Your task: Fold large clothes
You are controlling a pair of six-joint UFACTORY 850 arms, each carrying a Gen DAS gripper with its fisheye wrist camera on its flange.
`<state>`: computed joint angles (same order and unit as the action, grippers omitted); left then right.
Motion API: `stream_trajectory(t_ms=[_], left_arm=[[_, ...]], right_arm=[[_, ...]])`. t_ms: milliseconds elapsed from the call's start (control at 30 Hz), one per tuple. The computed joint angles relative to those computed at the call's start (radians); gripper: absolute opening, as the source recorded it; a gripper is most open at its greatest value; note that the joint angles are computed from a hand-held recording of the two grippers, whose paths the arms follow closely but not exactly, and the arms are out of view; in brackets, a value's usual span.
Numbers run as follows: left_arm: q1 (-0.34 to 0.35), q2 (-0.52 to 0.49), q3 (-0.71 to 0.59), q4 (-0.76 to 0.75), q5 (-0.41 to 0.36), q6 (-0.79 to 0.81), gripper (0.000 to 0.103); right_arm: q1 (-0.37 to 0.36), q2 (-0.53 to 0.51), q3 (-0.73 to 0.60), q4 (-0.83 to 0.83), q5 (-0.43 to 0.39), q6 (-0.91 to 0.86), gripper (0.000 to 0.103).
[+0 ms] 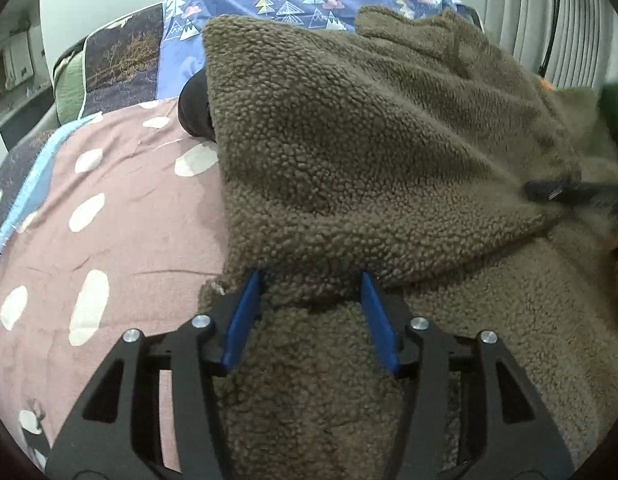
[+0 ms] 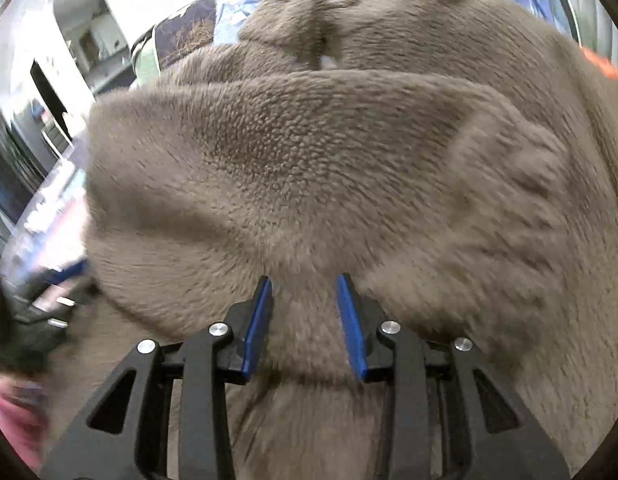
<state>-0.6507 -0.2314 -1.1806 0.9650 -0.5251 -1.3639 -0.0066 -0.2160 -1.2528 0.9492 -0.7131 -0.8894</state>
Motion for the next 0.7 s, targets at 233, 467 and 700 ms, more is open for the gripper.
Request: stream_trajectory(t_ms=[233,467,700], left_arm=[[-0.048,0.046,-0.043,-0.011,-0.045,-0.028,0.055],[-0.102,-0.078,-0.261,-0.006,-0.042,0.054,0.067],[-0.085,-0.349,-0.504,-0.319,-0.054,0.283,0.070]], right_arm=[[-0.375,0.080,0.000,0.297,-0.010,-0.210,0.062],[-0.691,-0.094,-0.132,0.440,0.033,0.124,0.077],[-0.736,-0.229,-0.246,0.412,0.009,0.247,0.082]])
